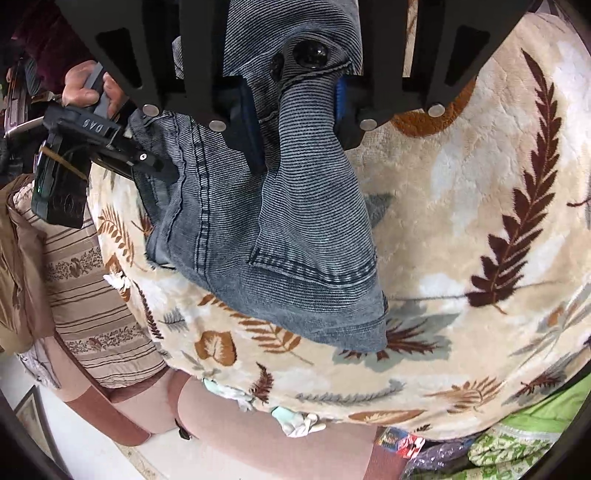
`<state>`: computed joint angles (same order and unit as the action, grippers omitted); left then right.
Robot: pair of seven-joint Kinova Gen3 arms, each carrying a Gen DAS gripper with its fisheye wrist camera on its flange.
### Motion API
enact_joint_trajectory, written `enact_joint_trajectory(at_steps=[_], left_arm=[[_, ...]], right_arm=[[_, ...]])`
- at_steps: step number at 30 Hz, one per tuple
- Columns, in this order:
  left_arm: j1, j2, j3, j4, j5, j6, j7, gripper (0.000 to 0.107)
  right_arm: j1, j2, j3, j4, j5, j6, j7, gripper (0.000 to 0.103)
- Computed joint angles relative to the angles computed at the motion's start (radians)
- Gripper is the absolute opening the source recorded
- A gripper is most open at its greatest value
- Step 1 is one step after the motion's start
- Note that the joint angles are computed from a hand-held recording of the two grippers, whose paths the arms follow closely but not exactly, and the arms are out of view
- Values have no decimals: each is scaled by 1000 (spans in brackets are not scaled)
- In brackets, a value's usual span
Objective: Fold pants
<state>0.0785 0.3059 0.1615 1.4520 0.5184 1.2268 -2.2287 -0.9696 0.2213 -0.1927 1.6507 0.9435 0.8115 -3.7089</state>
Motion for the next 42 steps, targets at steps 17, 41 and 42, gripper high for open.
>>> enact_joint_trajectory(at_steps=[17,41,42], left_arm=[[55,-99,-12,-37,-69,-68,65,33],[219,195,-13,-389,-327,-35,377,34],[229,205,-20,-387,-345,-33,393,34]], right_arm=[[-84,38,23,-106,84,133,146,41],[275,75,46,-121,-146,-203,431,42],[315,94,-1,-142,-179,-182,472,42]])
